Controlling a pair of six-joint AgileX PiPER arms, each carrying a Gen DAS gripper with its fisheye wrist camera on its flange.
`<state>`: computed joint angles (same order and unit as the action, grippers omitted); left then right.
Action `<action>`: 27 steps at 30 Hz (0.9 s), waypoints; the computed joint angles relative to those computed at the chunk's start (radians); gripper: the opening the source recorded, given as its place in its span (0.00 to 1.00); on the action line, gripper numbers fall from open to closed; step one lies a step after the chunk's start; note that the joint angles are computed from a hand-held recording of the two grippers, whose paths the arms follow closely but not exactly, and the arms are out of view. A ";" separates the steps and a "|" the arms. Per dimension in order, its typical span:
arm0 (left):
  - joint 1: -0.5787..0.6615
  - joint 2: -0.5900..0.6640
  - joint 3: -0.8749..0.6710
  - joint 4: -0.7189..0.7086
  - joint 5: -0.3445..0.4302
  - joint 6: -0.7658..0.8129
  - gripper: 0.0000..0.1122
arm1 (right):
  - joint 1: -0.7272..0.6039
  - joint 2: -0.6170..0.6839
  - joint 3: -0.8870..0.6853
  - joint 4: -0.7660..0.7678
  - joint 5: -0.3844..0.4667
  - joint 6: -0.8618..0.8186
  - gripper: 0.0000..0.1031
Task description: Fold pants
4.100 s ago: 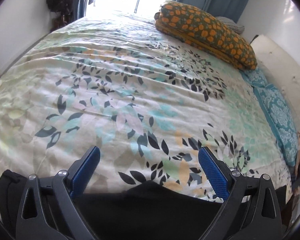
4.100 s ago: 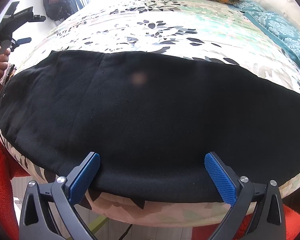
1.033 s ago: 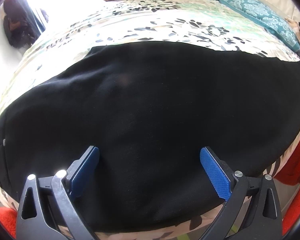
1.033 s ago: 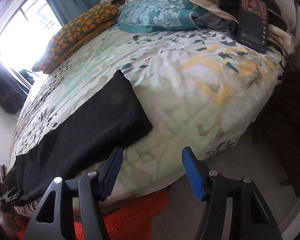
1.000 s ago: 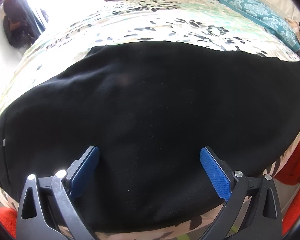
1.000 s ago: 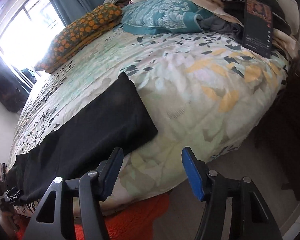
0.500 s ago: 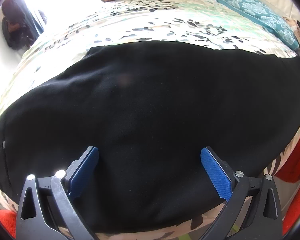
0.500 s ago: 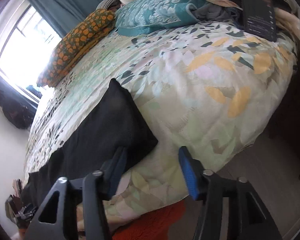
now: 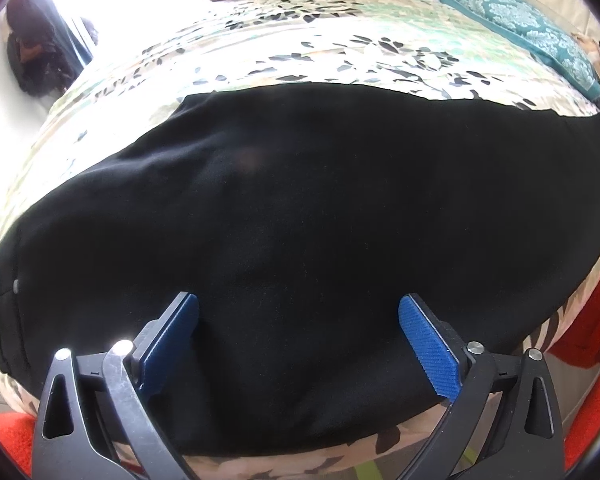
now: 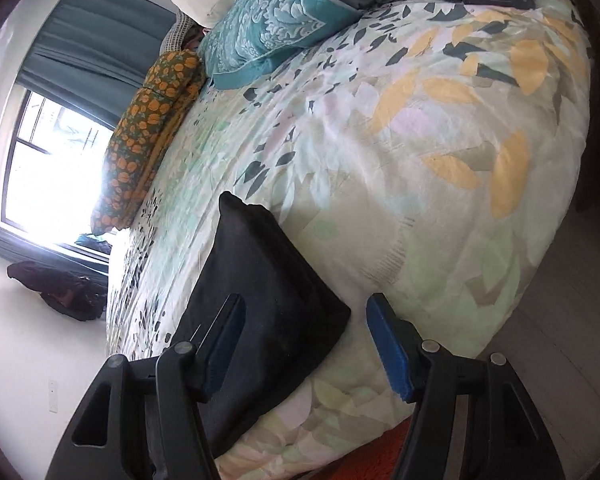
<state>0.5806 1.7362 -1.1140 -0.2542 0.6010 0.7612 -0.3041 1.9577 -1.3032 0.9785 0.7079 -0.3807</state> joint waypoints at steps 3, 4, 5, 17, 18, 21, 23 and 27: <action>-0.025 -0.088 0.037 -0.137 0.032 0.129 0.89 | 0.005 0.016 -0.037 -0.041 0.055 0.015 0.39; -0.048 -0.114 0.045 -0.178 0.048 0.167 0.89 | 0.008 0.029 -0.059 -0.070 0.077 0.032 0.30; -0.080 -0.134 0.051 -0.209 0.064 0.194 0.89 | 0.007 0.036 -0.069 -0.086 0.092 0.035 0.28; -0.311 -0.047 0.104 -0.149 0.086 0.191 0.89 | 0.010 -0.034 -0.028 0.016 0.107 0.005 0.20; -0.272 -0.045 0.075 -0.182 0.145 0.208 0.89 | 0.023 -0.056 -0.028 0.025 0.115 -0.009 0.20; -0.129 -0.022 -0.025 -0.274 0.284 0.200 0.89 | 0.099 -0.124 -0.022 0.071 0.129 -0.053 0.20; -0.038 0.014 -0.100 -0.303 0.357 0.163 0.89 | 0.184 -0.161 -0.011 0.114 0.111 -0.067 0.19; 0.113 0.074 -0.203 -0.335 0.423 0.116 0.89 | 0.415 -0.166 0.014 0.234 0.018 -0.095 0.19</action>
<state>0.6934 1.8105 -1.3171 -0.5890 1.0239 0.8767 0.1110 1.7920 -1.2896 1.2126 0.7263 -0.4757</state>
